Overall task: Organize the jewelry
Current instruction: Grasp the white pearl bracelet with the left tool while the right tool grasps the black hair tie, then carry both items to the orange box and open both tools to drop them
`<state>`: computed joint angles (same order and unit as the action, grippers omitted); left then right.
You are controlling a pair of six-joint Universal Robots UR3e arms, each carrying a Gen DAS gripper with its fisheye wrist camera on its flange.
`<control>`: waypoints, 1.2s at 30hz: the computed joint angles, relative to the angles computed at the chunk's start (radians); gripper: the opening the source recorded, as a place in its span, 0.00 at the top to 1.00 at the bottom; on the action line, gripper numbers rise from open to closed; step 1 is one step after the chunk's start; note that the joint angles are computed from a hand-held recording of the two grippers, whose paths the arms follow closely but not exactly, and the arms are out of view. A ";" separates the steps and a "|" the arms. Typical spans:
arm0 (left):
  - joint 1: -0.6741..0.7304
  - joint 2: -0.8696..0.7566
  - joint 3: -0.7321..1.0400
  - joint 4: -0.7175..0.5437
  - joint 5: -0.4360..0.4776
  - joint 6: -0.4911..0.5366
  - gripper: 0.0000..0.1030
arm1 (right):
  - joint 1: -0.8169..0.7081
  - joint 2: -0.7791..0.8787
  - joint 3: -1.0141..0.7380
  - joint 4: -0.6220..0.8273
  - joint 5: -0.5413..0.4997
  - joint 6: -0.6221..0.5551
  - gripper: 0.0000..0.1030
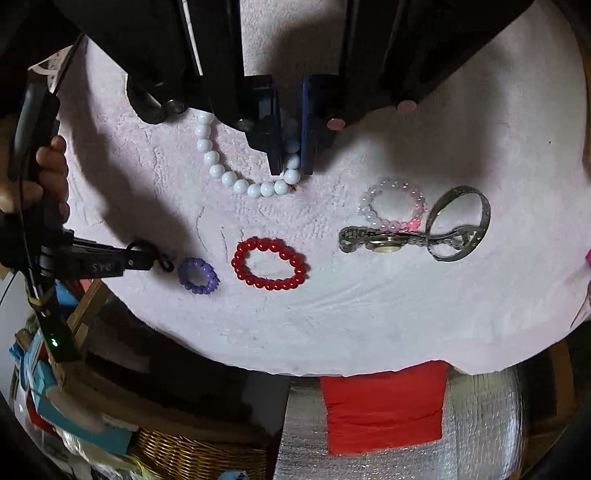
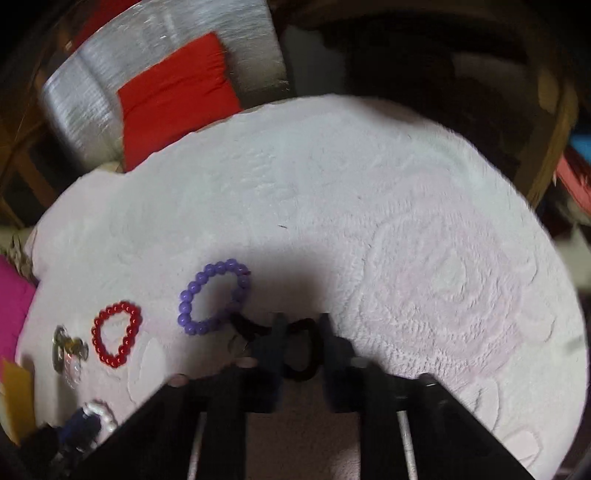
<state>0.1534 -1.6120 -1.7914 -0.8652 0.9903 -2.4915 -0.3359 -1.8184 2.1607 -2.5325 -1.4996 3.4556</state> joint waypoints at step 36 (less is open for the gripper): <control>1.230 0.308 0.590 -1.535 -0.488 1.069 0.91 | 0.848 0.621 -0.878 -0.183 0.042 0.312 0.94</control>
